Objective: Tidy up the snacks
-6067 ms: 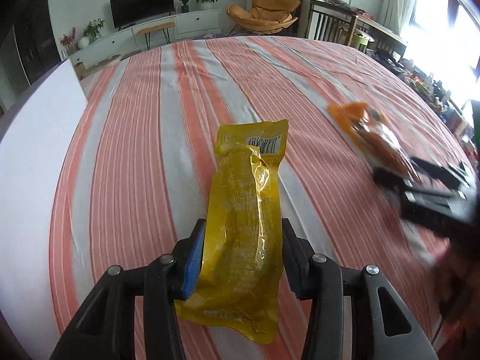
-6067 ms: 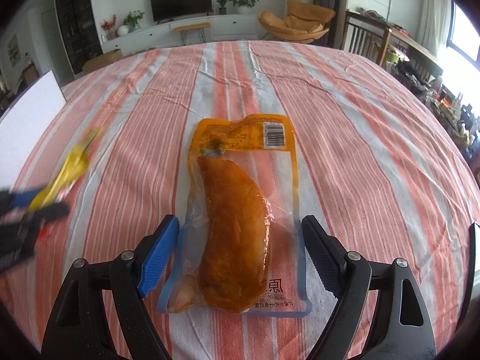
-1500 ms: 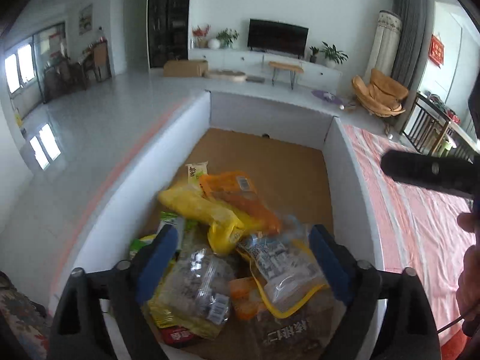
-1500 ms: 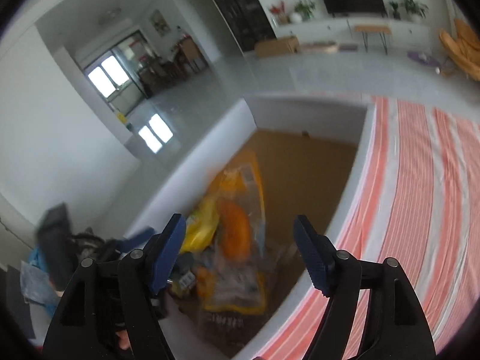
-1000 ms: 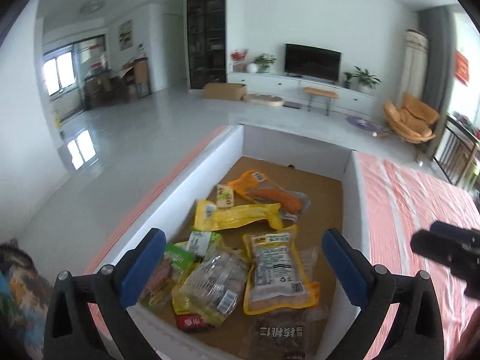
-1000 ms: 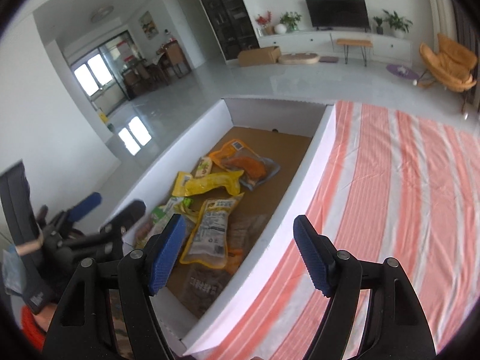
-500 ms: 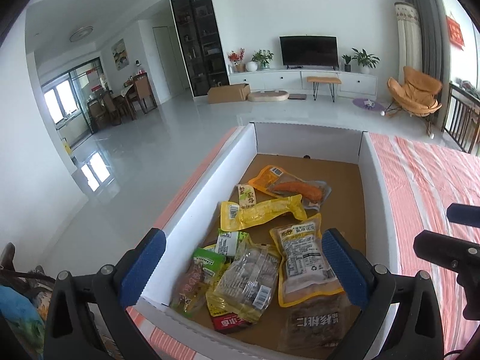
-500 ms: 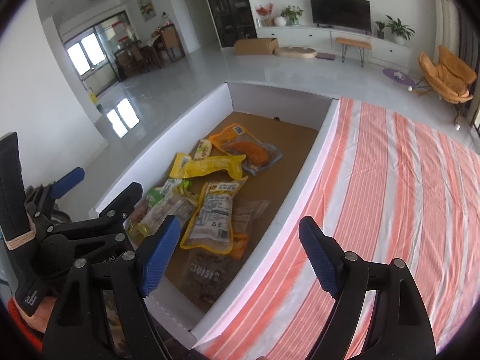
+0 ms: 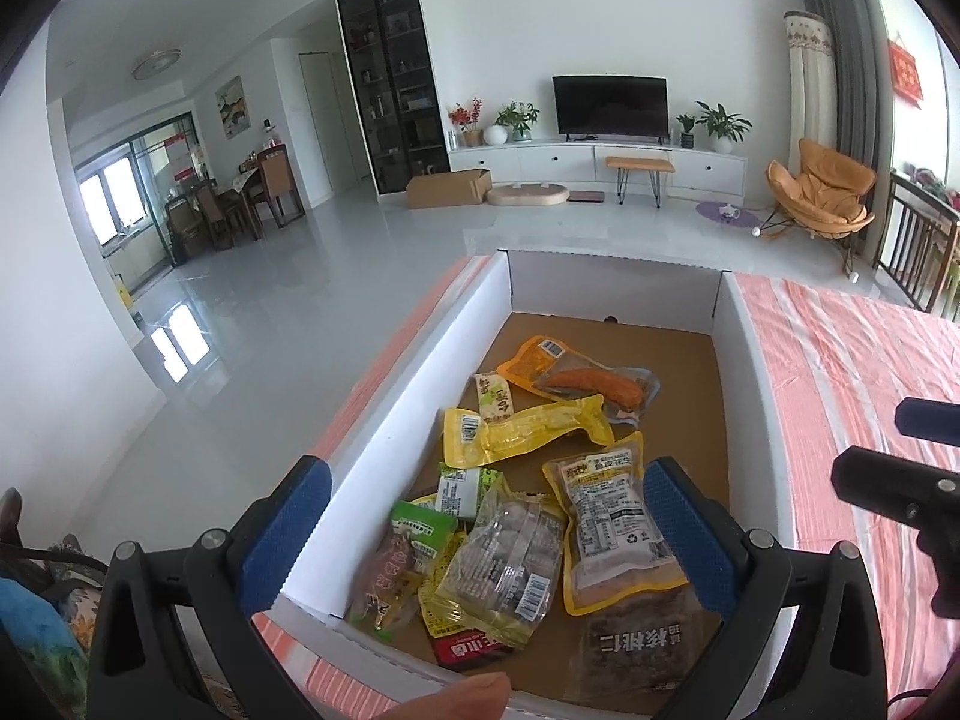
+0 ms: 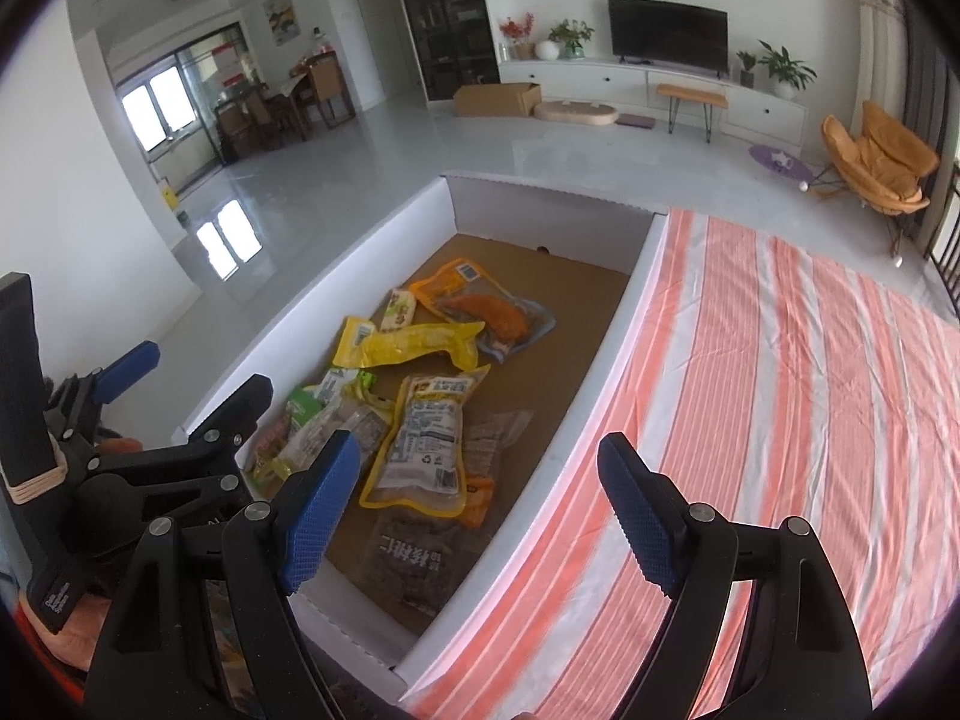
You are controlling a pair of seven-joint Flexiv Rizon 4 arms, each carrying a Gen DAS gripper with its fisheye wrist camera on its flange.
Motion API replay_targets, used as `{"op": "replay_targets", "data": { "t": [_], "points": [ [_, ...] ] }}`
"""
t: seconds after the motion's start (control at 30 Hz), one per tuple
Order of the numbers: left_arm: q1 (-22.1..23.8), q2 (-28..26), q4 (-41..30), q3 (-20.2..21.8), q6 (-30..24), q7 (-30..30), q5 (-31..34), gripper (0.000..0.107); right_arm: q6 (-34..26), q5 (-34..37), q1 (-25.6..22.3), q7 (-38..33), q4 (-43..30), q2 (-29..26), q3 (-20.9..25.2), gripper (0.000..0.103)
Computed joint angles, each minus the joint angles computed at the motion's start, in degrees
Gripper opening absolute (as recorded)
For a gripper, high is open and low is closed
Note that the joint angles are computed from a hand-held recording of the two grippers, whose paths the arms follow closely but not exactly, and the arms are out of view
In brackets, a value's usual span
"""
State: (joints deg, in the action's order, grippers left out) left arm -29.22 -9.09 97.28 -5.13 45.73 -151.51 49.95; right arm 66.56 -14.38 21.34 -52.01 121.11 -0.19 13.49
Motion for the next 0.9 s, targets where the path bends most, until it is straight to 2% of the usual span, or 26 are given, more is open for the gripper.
{"op": "replay_targets", "data": {
  "t": [0.5,0.7,0.9],
  "points": [
    [0.3,0.3,0.0,0.0,-0.9,1.6,-0.7,0.103,-0.3,-0.3,0.8,0.6,-1.1,-0.6,0.2,0.084],
    [1.4,1.7,1.3,0.0,1.4,2.4,-1.8,0.103,-1.1,1.5,1.3,-0.3,-2.2,-0.5,0.6,0.084],
    [2.3,2.3,2.1,-0.3,3.3,2.4,-2.2,0.103,-1.2,0.1,1.5,0.4,-2.8,-1.0,0.4,0.084]
  ]
}}
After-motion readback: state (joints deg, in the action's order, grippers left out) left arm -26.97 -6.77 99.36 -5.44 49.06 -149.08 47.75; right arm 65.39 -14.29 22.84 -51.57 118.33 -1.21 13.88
